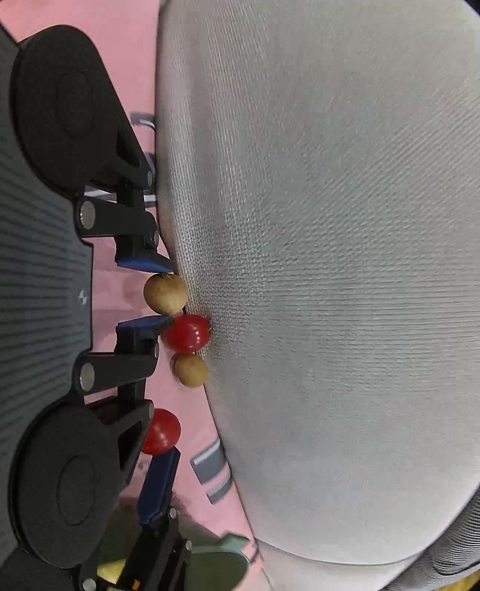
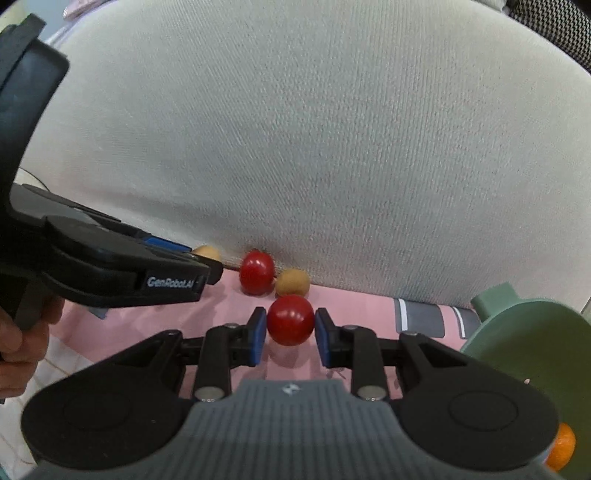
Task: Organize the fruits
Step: 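Carry both fruits over the colander and open the right tool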
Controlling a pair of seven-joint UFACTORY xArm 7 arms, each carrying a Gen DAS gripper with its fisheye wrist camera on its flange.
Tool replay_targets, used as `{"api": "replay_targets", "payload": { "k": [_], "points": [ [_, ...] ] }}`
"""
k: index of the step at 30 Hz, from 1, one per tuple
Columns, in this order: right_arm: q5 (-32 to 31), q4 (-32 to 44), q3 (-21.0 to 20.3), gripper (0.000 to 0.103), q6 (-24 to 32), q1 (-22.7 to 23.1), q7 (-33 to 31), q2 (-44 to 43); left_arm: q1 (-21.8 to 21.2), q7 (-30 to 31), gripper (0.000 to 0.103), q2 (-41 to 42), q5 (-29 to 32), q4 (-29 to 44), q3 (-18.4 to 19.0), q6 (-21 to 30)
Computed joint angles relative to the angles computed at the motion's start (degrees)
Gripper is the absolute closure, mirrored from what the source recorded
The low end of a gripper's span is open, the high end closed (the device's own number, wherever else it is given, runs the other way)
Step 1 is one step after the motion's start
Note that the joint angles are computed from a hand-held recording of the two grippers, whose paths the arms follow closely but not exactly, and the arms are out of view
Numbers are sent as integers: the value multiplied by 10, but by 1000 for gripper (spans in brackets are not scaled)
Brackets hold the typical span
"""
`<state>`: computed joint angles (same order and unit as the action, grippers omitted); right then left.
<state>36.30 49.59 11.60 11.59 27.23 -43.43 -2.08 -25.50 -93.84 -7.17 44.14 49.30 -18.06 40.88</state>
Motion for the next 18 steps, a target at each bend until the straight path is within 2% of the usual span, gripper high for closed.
{"api": "replay_targets", "payload": {
  "k": [6, 12, 18],
  "points": [
    [103, -27, -34, 78, 44, 25, -103, -75, -18, -5, 75, -33, -24, 22, -28, 53],
    [116, -65, -77, 78, 83, 34, -130, -153, -39, -9, 75, -24, -21, 80, -57, 114],
    [109, -104, -124, 78, 111, 32, -153, -224, -72, 0, 75, 19, -1, 152, -61, 141]
  ]
}}
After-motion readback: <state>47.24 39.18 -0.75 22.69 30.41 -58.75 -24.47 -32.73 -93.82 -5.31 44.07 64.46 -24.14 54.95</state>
